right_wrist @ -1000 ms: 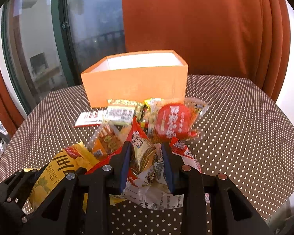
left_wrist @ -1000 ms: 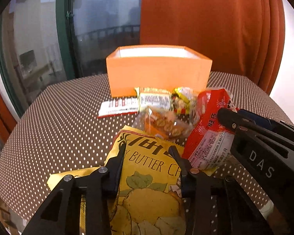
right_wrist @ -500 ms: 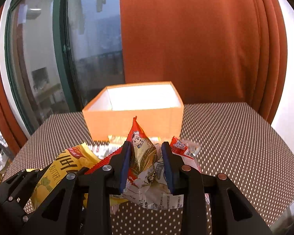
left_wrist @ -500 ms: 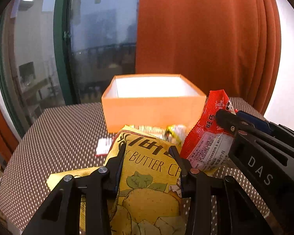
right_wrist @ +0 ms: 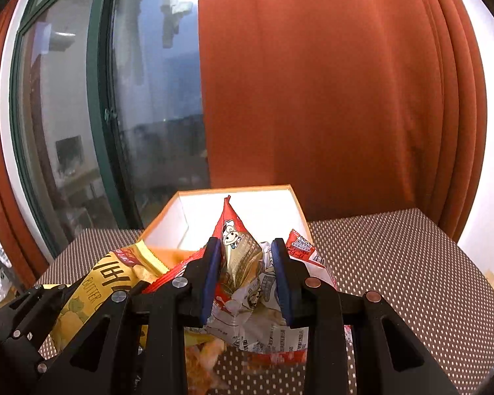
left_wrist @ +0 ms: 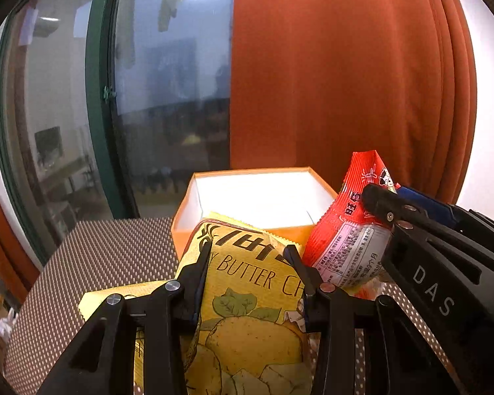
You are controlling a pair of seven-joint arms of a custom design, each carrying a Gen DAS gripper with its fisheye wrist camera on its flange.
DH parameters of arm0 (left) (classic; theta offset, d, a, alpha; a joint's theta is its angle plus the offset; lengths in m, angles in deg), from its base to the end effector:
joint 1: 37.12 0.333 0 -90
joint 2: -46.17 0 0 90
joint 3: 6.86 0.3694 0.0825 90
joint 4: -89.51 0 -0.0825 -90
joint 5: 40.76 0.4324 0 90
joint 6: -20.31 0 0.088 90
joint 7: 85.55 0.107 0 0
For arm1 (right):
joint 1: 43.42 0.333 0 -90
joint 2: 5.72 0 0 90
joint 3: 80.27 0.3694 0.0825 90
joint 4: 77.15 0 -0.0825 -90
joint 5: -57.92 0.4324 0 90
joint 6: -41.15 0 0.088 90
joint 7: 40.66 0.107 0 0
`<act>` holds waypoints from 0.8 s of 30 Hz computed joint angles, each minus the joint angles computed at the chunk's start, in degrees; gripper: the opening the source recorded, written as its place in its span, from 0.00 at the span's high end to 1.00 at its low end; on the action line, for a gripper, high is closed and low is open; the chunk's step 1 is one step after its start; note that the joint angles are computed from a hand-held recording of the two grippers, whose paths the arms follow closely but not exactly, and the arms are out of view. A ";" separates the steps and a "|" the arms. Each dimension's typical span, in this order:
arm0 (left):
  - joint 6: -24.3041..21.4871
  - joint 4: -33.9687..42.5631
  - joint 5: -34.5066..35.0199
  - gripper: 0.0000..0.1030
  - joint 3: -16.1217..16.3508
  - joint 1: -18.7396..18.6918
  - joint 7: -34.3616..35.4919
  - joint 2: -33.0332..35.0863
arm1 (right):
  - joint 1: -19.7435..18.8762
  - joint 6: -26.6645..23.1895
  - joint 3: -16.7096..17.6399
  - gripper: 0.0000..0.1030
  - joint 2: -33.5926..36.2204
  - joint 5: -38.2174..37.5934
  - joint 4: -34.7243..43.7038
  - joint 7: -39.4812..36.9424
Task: Organize snacks
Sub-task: 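Lower both bags into the orange box and open both tools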
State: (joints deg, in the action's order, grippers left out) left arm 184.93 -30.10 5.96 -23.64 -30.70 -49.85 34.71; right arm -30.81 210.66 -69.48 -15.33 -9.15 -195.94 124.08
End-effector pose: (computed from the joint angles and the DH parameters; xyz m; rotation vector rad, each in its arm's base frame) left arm 0.5598 -0.1592 0.6448 -1.5884 1.5020 -0.8836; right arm 0.5041 0.2939 0.6279 -1.5882 1.3312 -0.8484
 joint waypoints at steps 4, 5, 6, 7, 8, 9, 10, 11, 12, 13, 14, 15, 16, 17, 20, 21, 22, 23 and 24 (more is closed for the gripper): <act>-0.64 3.22 2.84 0.60 -0.02 0.15 -1.74 2.53 | -0.17 0.05 -0.08 0.67 2.35 -2.87 3.32 2.26; -0.87 4.34 3.70 0.60 0.28 -0.10 -2.10 3.48 | -0.01 -0.02 -0.25 0.67 3.01 -3.85 4.23 3.02; -1.21 5.73 4.31 0.60 0.77 -0.53 -2.32 4.62 | 0.24 -0.17 -0.46 0.67 3.68 -4.85 5.09 3.83; -1.32 6.14 4.56 0.60 1.43 -1.16 -2.45 4.96 | 0.59 -0.22 -0.87 0.67 4.60 -5.01 6.28 4.04; -1.79 8.01 5.15 0.60 1.96 -1.66 -2.60 6.50 | 0.95 -0.16 -1.33 0.67 5.56 -5.26 7.44 4.37; -1.90 8.97 5.63 0.60 2.67 -2.18 -2.70 7.41 | 1.39 -0.21 -1.79 0.67 6.37 -5.46 8.41 4.55; -2.13 9.38 5.96 0.60 3.26 -2.88 -2.91 7.72 | 1.80 -0.12 -2.33 0.67 7.37 -5.42 9.57 4.48; -2.49 10.39 6.98 0.60 3.80 -3.48 -3.65 8.49 | 2.23 -0.03 -2.88 0.67 8.28 -5.32 10.64 4.42; -2.99 12.53 7.36 0.59 4.50 -4.06 -3.39 10.20 | 2.60 0.18 -3.47 0.67 9.32 -5.93 11.81 5.19; -3.32 13.69 7.31 0.60 5.18 -4.74 -3.08 11.10 | 3.06 0.27 -4.04 0.67 10.15 -5.86 12.77 5.24; -3.67 15.45 7.33 0.59 5.89 -5.40 -2.90 12.63 | 3.47 0.54 -4.63 0.67 10.82 -5.69 13.51 5.32; -3.90 16.38 7.64 0.59 6.56 -6.12 -3.17 13.47 | 3.80 0.89 -5.21 0.67 11.95 -5.27 14.79 5.11; -4.13 17.07 7.89 0.59 7.23 -6.86 -3.43 14.08 | 4.25 1.03 -5.79 0.67 12.73 -5.13 15.72 5.10; -4.62 19.07 7.70 0.59 7.92 -7.56 -3.23 15.81 | 4.62 1.31 -6.34 0.67 13.63 -4.61 16.72 4.68; -4.53 21.52 6.63 0.59 10.03 -9.38 -2.76 18.09 | 5.93 1.93 -8.22 0.67 16.77 -3.20 20.21 4.22; -4.42 22.79 5.83 0.59 10.74 -9.85 -2.17 19.35 | 6.32 2.22 -8.88 0.67 18.04 -2.58 21.49 4.18; -4.49 23.56 5.25 0.59 11.37 -10.42 -1.61 20.06 | 6.70 2.62 -9.57 0.67 19.08 -1.80 22.51 3.99; -4.77 25.29 4.47 0.59 11.95 -11.02 -0.91 21.76 | 6.97 2.93 -10.11 0.67 20.04 -0.36 23.37 2.97; -5.00 26.19 3.96 0.59 12.57 -11.63 -0.41 22.61 | 6.96 3.20 -10.36 0.67 21.45 2.08 24.62 1.16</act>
